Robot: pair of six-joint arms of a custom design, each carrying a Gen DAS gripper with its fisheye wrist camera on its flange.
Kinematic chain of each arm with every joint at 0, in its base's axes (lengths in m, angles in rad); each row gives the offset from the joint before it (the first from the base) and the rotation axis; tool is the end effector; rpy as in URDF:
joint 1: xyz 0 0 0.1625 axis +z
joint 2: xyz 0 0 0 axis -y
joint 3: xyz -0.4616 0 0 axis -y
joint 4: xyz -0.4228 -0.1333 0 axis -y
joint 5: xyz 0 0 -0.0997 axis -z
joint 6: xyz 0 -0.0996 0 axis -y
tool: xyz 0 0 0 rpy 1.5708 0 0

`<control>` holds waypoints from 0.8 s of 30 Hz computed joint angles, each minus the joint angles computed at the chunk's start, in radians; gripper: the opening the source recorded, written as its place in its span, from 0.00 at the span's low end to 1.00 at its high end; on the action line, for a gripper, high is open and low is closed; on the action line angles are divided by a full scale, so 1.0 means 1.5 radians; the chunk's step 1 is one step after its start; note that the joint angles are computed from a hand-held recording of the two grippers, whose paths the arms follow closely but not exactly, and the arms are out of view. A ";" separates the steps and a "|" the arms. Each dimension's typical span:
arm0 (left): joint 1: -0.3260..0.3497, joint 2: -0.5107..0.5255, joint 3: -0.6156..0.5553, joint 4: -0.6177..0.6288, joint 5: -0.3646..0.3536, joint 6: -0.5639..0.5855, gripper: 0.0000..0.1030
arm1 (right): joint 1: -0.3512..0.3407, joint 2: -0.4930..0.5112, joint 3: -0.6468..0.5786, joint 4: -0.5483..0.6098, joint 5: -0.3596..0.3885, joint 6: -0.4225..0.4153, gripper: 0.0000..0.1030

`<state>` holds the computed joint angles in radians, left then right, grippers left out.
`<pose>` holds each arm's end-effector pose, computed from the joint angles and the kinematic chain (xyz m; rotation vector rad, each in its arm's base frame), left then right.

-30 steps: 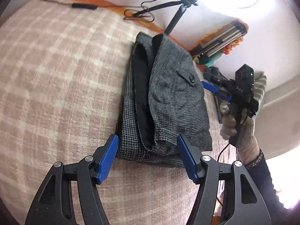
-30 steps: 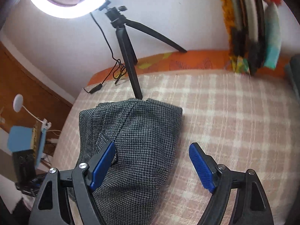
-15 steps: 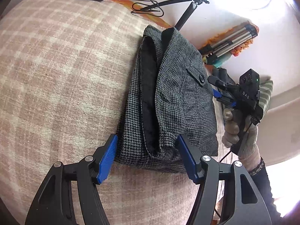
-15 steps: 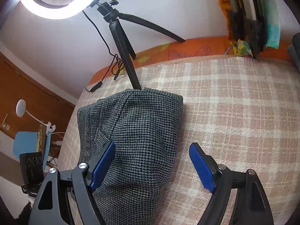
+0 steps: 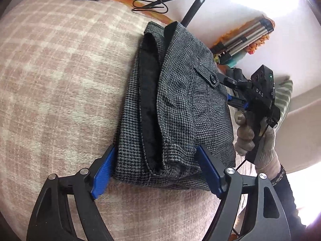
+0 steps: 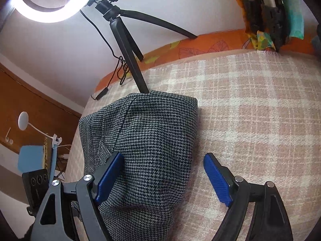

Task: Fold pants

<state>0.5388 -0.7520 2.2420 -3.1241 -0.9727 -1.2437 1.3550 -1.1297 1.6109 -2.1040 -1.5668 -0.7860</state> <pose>-0.3113 -0.4068 -0.0194 -0.3265 2.8111 -0.8295 -0.0143 -0.6895 0.2899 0.8775 -2.9933 0.0742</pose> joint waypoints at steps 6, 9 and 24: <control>0.006 0.009 -0.009 -0.016 0.004 0.017 0.76 | -0.004 0.001 0.001 0.009 0.019 -0.003 0.85; 0.002 0.014 -0.020 0.003 0.013 0.025 0.76 | -0.005 0.001 0.004 0.015 0.030 -0.012 0.80; -0.017 0.036 -0.092 0.129 0.097 0.056 0.26 | 0.008 -0.023 0.056 -0.044 0.023 -0.023 0.33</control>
